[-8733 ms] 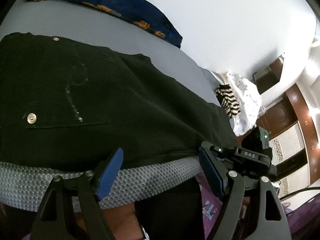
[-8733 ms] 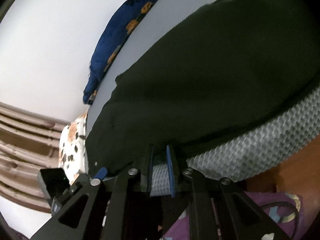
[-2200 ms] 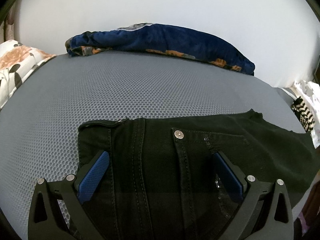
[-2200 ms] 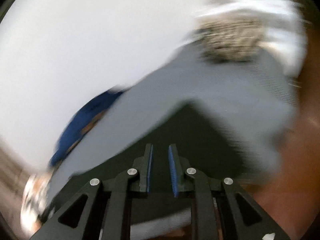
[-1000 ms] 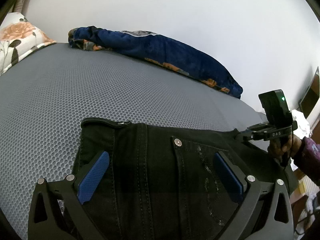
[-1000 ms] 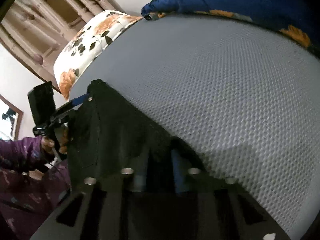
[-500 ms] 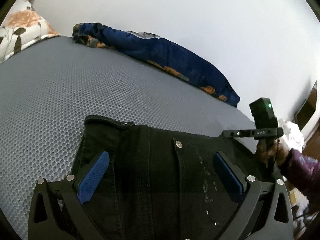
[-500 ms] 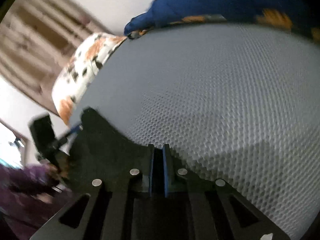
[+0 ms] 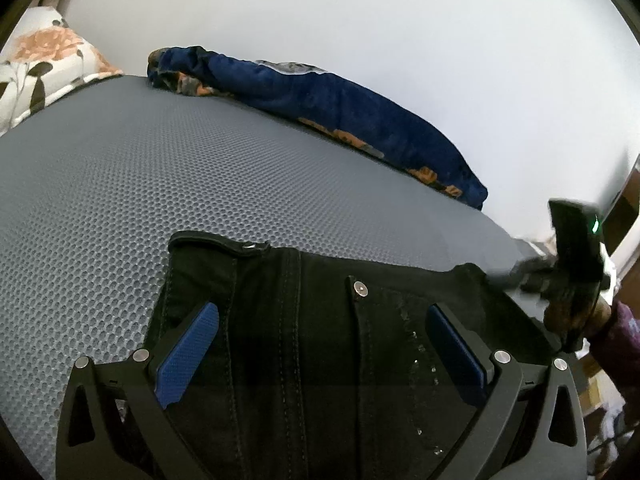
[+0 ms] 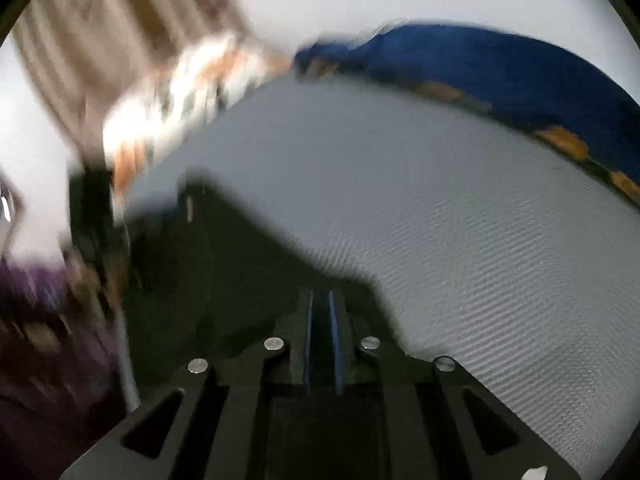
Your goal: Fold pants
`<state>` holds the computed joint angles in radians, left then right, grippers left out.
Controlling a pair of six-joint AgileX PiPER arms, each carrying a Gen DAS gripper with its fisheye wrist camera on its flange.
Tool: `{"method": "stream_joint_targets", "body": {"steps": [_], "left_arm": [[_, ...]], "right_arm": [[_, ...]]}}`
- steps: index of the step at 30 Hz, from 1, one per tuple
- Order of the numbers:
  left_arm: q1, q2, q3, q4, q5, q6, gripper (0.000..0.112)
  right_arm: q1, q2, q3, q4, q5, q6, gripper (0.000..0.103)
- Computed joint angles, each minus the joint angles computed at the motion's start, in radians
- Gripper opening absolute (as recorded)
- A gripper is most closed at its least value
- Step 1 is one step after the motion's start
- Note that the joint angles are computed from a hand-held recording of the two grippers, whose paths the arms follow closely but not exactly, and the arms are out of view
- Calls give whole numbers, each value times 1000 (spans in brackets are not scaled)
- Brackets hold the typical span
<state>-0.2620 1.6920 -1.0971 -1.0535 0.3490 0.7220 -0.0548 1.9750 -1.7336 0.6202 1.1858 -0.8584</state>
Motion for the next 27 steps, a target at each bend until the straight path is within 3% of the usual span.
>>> {"method": "stream_joint_targets", "body": {"steps": [1,2,5,6,7,9,11,12,16,18,24,25,27], "left_arm": [[-1,2,-5,23,-2,-19,102],[-6,4,-10,57,-6,-48,102],[-12,3,-15,106,-10,-89,102],[-15,4,-19,130,-11,-110,102],[-16,5,-20,139,-11,-117,102],[-16,3,-20,145,-11,-122,102],[-18,4,-23,161,-12,-137,102],[-19,3,-22,164,-13,-140,102],[-18,1,-22,172,-12,-145,102],[-26,3,-30,233,-13,-200,102],[-44,9,-57,406,3,-338,102],[-43,11,-63,420,10,-349,102],[-48,13,-95,512,59,-444,102]], "right_arm": [[24,11,20,-50,-22,18,1],[20,29,19,-61,-23,35,0],[-75,64,-9,2,-23,125,0],[-109,61,-4,17,-11,149,5],[-143,24,35,8,-27,183,12],[-208,-87,163,8,-87,200,12],[-334,-234,334,96,-115,144,20],[-409,-318,423,140,-104,114,28],[-597,-568,692,254,30,-34,30],[-550,-678,816,220,16,-32,29],[-216,-847,1038,50,-179,129,30],[-209,-884,1055,44,-175,141,31],[-275,-912,1060,46,-88,108,30]]}}
